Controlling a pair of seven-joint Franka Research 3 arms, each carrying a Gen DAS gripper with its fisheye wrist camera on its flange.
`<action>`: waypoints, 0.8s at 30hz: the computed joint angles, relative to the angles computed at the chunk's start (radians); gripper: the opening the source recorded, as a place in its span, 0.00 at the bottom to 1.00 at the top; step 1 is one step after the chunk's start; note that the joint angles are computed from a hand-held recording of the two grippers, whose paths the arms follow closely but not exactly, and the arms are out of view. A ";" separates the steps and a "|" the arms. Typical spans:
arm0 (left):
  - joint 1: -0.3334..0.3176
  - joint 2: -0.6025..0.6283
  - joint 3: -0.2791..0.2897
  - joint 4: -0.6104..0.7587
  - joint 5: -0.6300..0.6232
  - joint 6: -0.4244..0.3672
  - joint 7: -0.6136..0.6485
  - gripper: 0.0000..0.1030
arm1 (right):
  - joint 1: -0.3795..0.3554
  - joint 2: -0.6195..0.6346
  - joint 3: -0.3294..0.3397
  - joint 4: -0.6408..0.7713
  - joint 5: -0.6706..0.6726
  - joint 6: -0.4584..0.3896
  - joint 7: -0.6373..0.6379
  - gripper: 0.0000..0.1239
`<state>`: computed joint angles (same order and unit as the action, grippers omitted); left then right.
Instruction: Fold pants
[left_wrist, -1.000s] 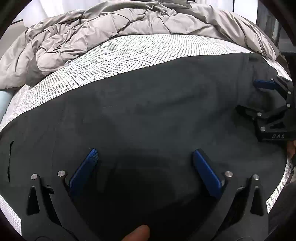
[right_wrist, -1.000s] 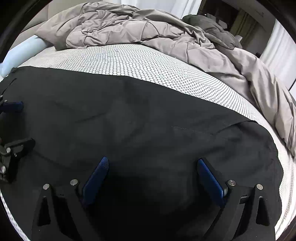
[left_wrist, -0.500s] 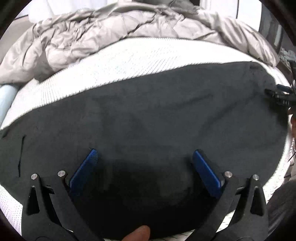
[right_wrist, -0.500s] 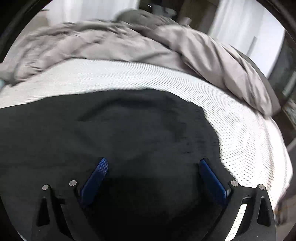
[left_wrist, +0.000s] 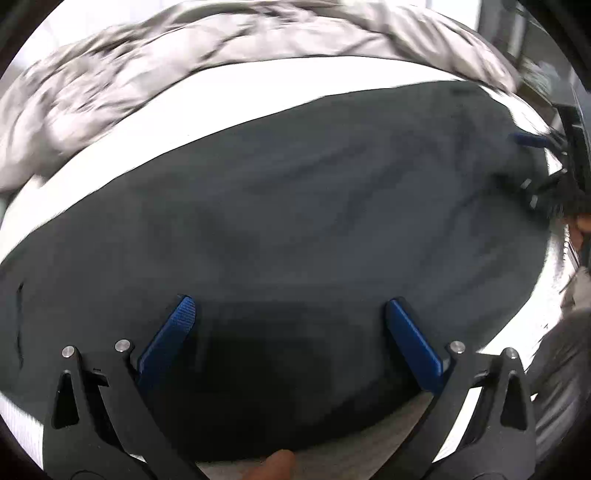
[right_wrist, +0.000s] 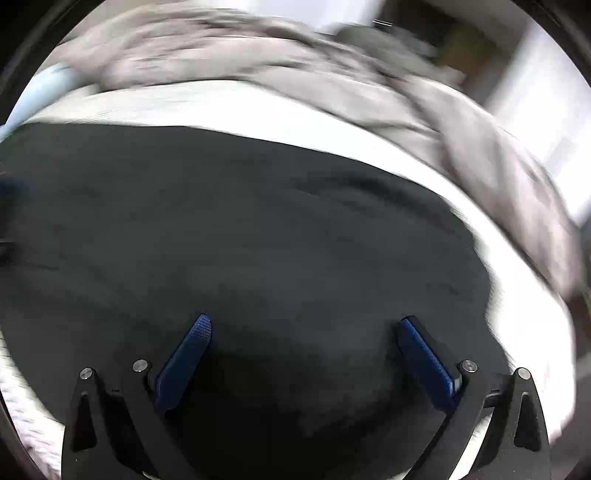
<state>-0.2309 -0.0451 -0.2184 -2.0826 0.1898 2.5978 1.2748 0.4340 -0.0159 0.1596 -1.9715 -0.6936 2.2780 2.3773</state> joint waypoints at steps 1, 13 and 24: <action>0.011 -0.029 0.013 -0.036 -0.013 0.012 -0.002 1.00 | -0.011 -0.014 -0.010 -0.017 -0.017 -0.027 0.054 0.83; 0.117 -0.177 0.041 -0.151 0.153 0.051 -0.198 0.99 | -0.048 -0.080 0.017 -0.073 -0.049 0.019 0.103 0.83; 0.141 -0.127 0.027 -0.105 0.265 -0.014 -0.283 0.99 | 0.022 -0.009 0.057 0.018 -0.074 0.187 0.073 0.83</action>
